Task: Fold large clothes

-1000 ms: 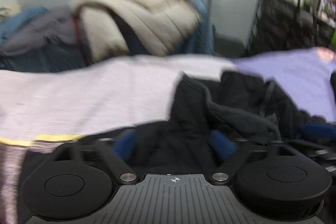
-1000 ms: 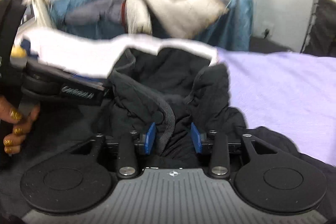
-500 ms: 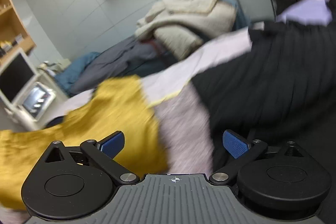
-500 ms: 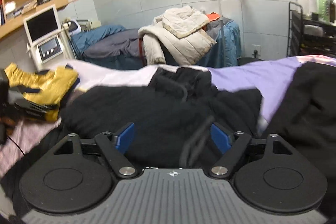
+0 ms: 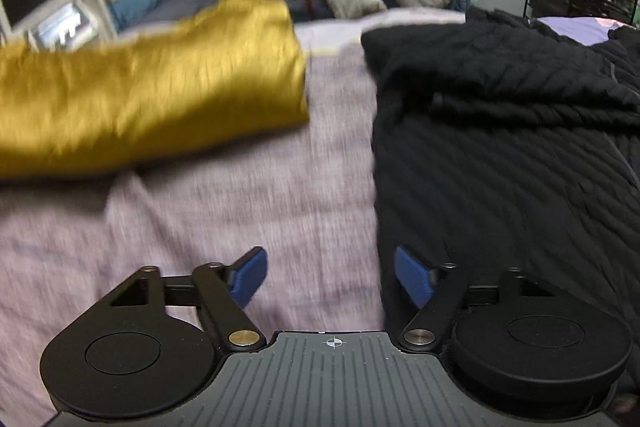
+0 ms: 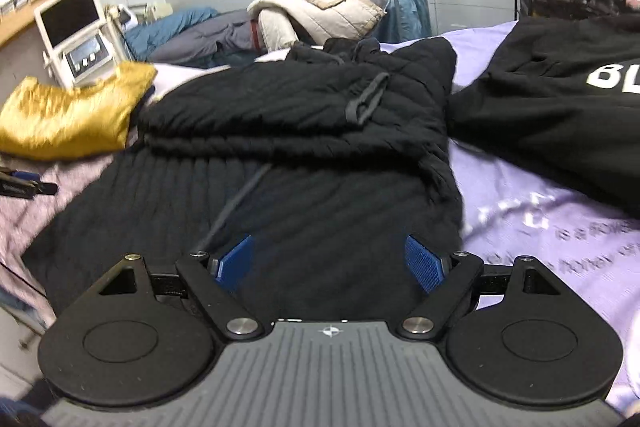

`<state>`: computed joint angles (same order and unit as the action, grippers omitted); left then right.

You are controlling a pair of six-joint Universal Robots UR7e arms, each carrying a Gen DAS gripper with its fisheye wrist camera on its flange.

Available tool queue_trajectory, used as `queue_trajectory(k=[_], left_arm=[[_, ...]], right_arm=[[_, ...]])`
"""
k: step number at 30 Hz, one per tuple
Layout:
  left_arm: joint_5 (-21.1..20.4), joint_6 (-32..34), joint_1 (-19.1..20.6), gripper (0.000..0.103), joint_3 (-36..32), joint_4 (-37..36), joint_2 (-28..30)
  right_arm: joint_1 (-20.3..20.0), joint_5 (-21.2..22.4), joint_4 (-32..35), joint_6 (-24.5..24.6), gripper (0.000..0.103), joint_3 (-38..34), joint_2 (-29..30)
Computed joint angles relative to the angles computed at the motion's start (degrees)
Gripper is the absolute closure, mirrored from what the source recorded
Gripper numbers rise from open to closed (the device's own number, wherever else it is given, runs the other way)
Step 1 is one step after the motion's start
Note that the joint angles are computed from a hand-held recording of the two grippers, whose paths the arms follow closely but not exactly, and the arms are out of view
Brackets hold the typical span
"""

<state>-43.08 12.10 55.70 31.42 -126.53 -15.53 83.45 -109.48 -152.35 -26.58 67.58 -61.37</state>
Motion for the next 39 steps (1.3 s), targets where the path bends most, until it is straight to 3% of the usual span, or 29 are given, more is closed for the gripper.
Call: queue_trajectory(k=[4,9,12,15,19,22,26,32,36,39], left_arm=[[-4.5,-8.1,0.6,0.001,10.1,-0.2,-5.6],[-6.6,-9.4,0.5,0.001,16.5,-3.3,-7.7],[-6.3,-9.8,0.6,0.002,15.2,-1.5,-6.4],[-3.0,-8.9,-0.3,0.003,11.0,3.1,-3.8],[0.7,-13.1,-1.3,0.007,4.5,11.9,-0.5],[1.6,-14.4,-1.6,0.009,3.5,13.9,0.1],[2.2,-14.8,-2.0,0.012,4.0,14.6,-0.1],[2.8,-14.1,-2.4,0.016,4.3,15.1,-0.2],[2.4,-14.8,-2.5,0.032,4.3,15.6,-0.5],[1.4,-15.1,-2.6,0.038,4.1,15.9,-0.8]], right_arm=[[-0.3,-1.5,1.3,3.0,0.018,3.8,-2.8],[-0.3,-3.9,3.5,6.7,0.018,7.3,-5.6],[-0.8,-4.3,5.6,10.8,0.022,9.8,-7.4],[-1.7,-3.3,8.3,15.6,0.029,11.7,-9.1],[-3.1,0.2,11.5,22.1,0.037,13.5,-10.5],[-3.9,4.1,14.7,25.6,0.044,13.1,-10.7],[-3.5,3.9,16.2,24.4,0.047,12.5,-10.4],[-3.7,5.8,18.1,23.8,0.065,11.7,-10.6],[-3.9,8.2,19.5,23.6,0.074,10.4,-10.6],[-4.4,11.7,20.8,24.1,0.077,9.1,-10.6]])
